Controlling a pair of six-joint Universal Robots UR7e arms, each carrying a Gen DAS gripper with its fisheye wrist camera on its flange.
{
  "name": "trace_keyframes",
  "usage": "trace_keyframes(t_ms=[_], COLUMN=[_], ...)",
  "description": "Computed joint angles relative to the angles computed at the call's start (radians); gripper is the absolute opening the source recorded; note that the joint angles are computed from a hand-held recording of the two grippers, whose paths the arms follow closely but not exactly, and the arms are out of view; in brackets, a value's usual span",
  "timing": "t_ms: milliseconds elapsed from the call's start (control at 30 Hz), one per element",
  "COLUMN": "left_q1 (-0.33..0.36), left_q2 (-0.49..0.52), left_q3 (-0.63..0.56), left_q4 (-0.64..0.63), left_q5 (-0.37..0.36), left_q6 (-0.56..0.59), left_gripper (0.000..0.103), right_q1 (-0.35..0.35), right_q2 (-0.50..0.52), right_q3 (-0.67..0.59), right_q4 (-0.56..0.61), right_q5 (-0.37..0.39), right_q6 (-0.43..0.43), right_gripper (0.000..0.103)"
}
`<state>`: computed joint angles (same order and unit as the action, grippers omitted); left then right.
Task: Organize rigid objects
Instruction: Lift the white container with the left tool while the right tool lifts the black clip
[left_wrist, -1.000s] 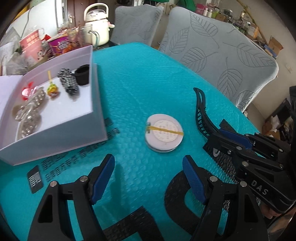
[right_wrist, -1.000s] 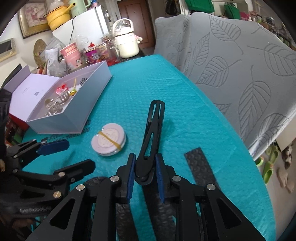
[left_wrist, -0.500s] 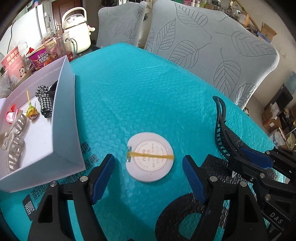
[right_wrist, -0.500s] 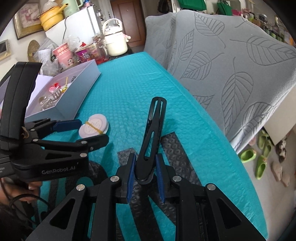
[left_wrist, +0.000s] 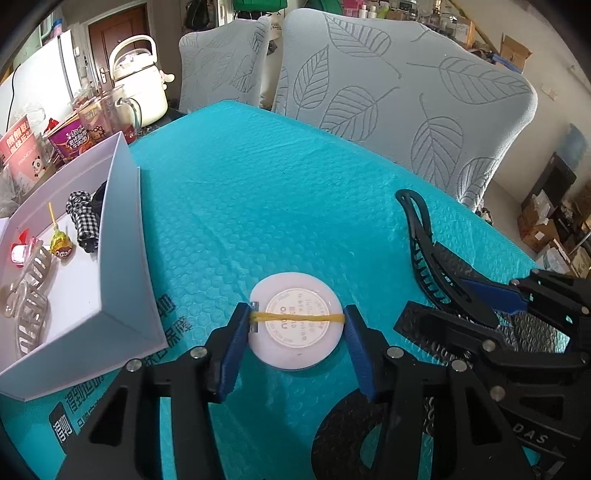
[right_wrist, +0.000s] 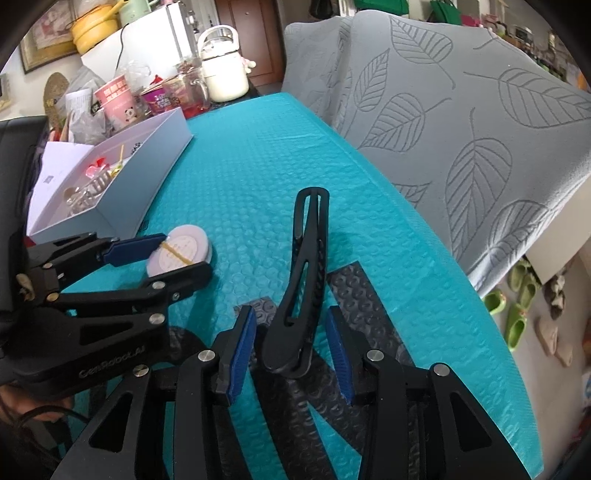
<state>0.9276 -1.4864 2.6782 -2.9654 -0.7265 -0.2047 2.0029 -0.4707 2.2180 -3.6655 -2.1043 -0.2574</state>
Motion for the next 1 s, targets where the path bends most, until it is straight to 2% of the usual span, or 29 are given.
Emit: trace_keyframes(t_ms=[233, 333, 367, 433, 500, 600, 700, 1000], left_q1=[0.007, -0.007, -0.013, -0.019, -0.03, -0.042, -0.047, -0.142], left_q2=[-0.057, -0.073, -0.083, -0.097, -0.116, -0.161, -0.211, -0.38], left_q3=[0.019, 0.031, 0.036, 0.043, 0.051, 0.061, 0.067, 0.103], left_q4=[0.017, 0.035, 0.045, 0.061, 0.088, 0.14, 0.183, 0.373], left_q5=[-0.046, -0.029, -0.03, -0.027, -0.017, -0.022, -0.038, 0.008], left_q6=[-0.018, -0.035, -0.048, -0.065, -0.086, -0.125, -0.161, -0.288], left_gripper=[0.05, 0.05, 0.05, 0.05, 0.05, 0.05, 0.05, 0.05], right_q1=[0.011, 0.016, 0.019, 0.036, 0.035, 0.026, 0.033, 0.059], right_q2=[0.017, 0.029, 0.036, 0.061, 0.061, 0.05, 0.053, 0.036], right_q3=[-0.022, -0.025, -0.027, -0.038, -0.032, -0.012, -0.003, 0.041], right_q4=[0.003, -0.019, -0.029, -0.068, -0.078, -0.091, -0.111, -0.152], right_q5=[-0.031, -0.044, -0.053, -0.098, -0.091, -0.068, -0.08, -0.068], right_q6=[0.01, -0.007, -0.017, -0.06, -0.079, -0.058, -0.053, -0.042], right_gripper=[0.04, 0.04, 0.037, 0.022, 0.022, 0.022, 0.022, 0.022])
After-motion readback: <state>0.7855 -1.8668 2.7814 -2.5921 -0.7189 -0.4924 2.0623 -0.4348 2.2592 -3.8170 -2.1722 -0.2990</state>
